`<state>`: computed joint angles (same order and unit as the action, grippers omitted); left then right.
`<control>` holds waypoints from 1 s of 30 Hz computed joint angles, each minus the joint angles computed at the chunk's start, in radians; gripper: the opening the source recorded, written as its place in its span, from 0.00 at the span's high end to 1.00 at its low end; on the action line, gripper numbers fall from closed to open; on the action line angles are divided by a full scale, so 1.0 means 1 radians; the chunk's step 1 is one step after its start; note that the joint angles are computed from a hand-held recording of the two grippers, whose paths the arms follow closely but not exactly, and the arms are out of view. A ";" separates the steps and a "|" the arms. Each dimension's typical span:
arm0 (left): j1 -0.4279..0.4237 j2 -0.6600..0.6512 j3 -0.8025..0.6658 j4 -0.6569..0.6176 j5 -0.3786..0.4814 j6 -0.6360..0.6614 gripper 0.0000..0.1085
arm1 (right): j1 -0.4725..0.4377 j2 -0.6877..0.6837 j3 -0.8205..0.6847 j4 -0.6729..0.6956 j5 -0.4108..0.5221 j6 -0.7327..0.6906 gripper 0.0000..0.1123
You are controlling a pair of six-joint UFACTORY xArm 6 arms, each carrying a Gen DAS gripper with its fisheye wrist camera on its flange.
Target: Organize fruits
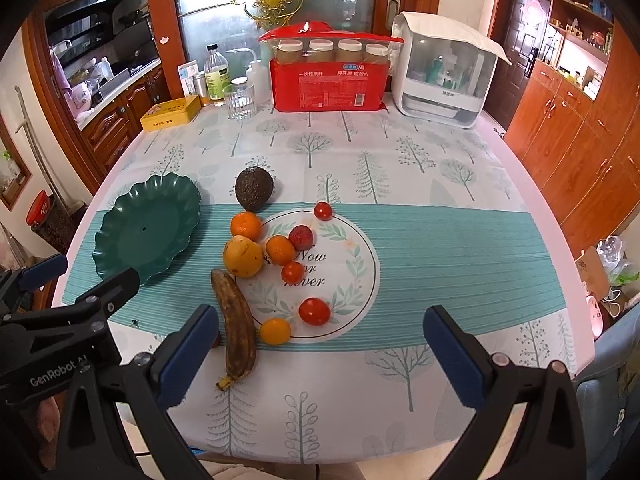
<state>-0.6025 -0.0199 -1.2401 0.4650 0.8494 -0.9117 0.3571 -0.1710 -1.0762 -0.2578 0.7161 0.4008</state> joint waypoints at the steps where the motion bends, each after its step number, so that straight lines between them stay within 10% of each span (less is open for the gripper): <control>1: -0.003 0.003 -0.004 0.003 0.002 -0.004 0.09 | -0.001 -0.002 0.001 -0.002 -0.001 -0.002 0.09; 30: -0.013 0.077 -0.054 -0.082 0.025 0.061 0.09 | -0.040 0.021 0.007 0.097 0.001 -0.102 0.11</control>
